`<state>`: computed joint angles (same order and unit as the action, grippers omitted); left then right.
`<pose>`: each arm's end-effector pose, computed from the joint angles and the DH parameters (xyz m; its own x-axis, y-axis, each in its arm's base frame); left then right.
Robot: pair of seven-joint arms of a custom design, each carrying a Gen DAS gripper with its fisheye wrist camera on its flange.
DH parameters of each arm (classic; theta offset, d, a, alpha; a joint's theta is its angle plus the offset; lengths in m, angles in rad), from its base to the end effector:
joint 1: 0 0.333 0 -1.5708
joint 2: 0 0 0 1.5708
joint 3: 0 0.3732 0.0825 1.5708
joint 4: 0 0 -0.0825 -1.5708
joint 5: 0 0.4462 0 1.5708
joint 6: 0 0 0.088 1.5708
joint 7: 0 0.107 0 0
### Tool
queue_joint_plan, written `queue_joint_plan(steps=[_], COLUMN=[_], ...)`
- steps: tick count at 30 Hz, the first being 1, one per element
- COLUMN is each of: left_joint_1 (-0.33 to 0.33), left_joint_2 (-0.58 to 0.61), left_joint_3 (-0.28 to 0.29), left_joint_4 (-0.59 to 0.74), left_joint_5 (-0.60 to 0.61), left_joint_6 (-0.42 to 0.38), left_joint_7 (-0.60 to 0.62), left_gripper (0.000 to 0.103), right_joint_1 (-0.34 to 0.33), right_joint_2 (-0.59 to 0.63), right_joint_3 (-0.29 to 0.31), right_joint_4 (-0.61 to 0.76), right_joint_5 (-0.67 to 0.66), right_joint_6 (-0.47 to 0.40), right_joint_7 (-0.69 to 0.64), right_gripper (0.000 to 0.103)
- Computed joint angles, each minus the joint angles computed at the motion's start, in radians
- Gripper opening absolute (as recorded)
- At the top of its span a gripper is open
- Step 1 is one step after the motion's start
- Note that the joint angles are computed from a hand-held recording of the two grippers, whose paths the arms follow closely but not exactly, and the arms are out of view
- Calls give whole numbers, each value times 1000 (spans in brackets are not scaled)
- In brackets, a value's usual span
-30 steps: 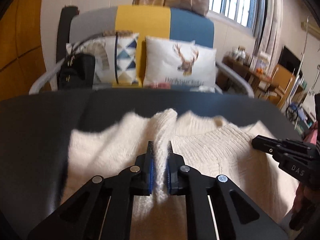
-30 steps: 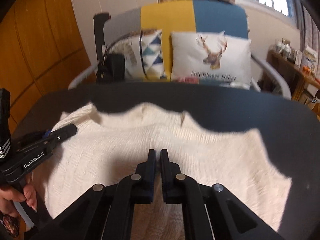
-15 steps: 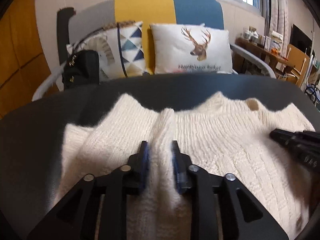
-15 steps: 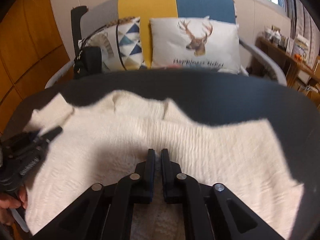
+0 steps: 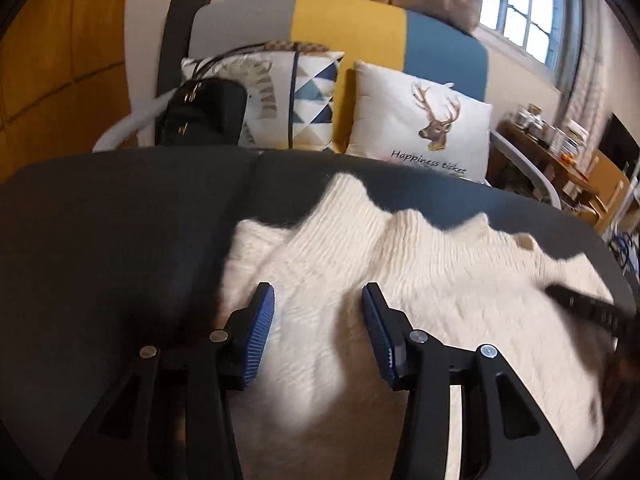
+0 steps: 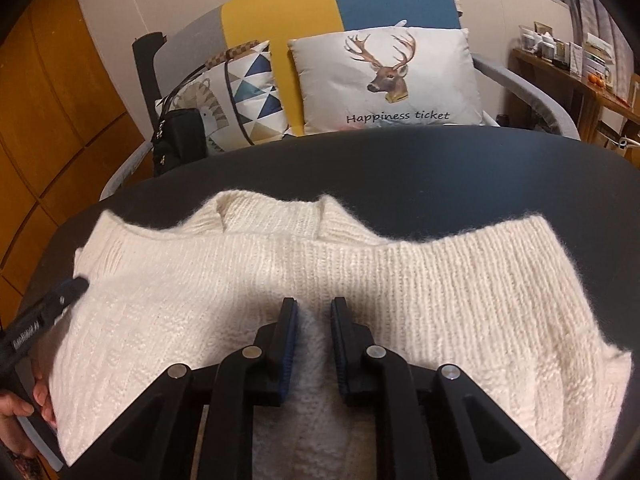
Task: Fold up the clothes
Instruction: 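Release the sweater and move the left tool toward the right tool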
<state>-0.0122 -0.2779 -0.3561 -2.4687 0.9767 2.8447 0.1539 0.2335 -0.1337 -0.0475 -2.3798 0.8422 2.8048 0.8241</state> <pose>0.4601 -0.2308 0.4588 0.1357 -0.9885 0.0675 -0.6623 -0.1412 -0.7359 0.5504 0.0669 0.4425 0.2769 -0.9303 -0.2407 -0.7934 -0.0800 -0.6034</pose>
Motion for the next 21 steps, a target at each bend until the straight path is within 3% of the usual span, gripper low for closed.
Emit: queue_joint_plan(steps=[2,4,6,8,10,12,15,17,19,21], left_joint_1=[8,48,100,118,85,31,-34,-69,-53,-27], left_joint_2=[-47,-97,-147,-161,-133,-103,-58,-33,-35,-37], left_joint_3=[-26,-53,-86,-104,-86,-49,7,55,69,62], left_joint_4=[-20,-49,-75,-77,-62,-53,-46,-55,-81,-101], left_joint_5=[37,125,237,310,301,200,6,-149,-208,-233], left_joint_6=[-45,-22,35,48,27,-24,-94,-104,-55,1], left_joint_7=[-36,-172,-357,-451,-405,-301,-158,-66,-66,-67], left_gripper=[49,49,49,54,58,58,58,70,86,87], right_joint_1=[-6,11,137,202,195,185,173,159,142,120], right_joint_2=[-21,-73,-125,-155,-133,-91,-4,51,108,156], right_joint_3=[10,23,-64,-103,-69,-27,51,79,95,109], right_joint_4=[-15,-53,-62,-44,-3,41,99,140,191,232], right_joint_5=[-37,-53,111,192,97,21,-54,-64,-28,-29], right_joint_6=[20,102,107,-15,-181,-292,-303,-296,-278,-250], right_joint_7=[46,64,-127,-313,-352,-352,-339,-290,-217,-112], right_gripper=[20,24,24,23,21,20,19,16,14,14])
